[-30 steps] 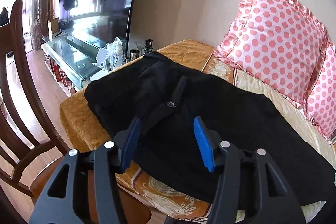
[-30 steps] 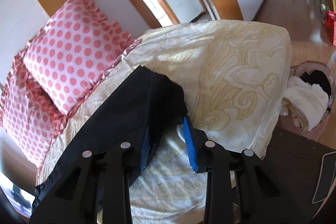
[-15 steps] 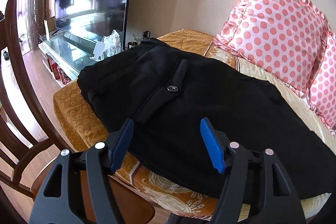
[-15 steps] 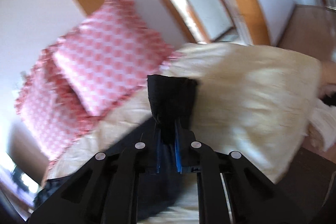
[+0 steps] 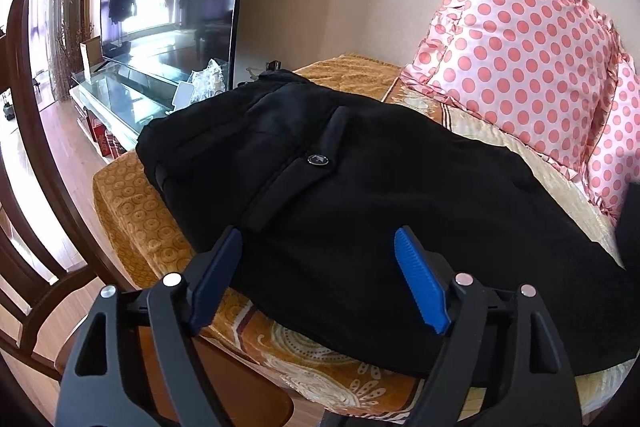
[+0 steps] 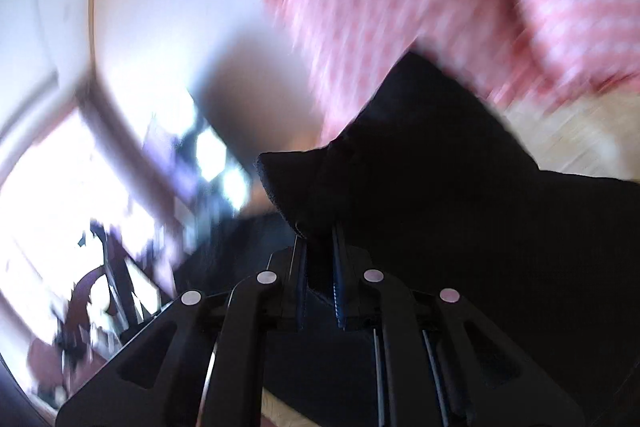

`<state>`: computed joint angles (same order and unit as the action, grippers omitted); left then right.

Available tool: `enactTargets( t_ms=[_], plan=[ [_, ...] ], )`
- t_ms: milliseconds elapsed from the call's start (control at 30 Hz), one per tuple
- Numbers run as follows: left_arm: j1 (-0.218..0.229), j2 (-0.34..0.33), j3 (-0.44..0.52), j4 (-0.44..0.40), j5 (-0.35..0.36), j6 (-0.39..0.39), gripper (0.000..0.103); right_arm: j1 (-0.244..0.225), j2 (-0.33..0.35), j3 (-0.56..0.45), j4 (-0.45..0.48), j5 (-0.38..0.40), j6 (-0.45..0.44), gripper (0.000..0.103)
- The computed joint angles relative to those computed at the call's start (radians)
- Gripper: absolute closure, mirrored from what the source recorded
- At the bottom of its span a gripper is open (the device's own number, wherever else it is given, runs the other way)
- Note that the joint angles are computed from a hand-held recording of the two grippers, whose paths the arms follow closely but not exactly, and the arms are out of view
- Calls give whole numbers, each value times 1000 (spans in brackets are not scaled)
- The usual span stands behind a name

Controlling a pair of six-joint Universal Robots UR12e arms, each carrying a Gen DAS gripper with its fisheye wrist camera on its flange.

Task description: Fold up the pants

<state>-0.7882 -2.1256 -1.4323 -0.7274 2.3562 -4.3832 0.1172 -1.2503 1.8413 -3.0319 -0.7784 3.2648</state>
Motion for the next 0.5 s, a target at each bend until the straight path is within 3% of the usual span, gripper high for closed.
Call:
enactTargets(
  t_ms=[33,100,200,333,400,500],
  plan=[
    [0,0,-2,6,0,3,24,22,11,-13,94,-16,-49,92],
    [0,2,-8,23,-3,16,24,37,30,-26,185,-16,-60,92],
    [-1,5,-22,59,-5,39,24,35,39,-29,189,-12,-37,92],
    [-1,2,-21,73,-5,56,21,45,24,-32,94,-43,-29,92],
    [-1,-1,-20,81,-2,62,19,66,17,-44,181,-96,-126,92],
    [-2,-2,-19,83,3,60,19,66,18,-35,197,-79,-114,92]
  ],
)
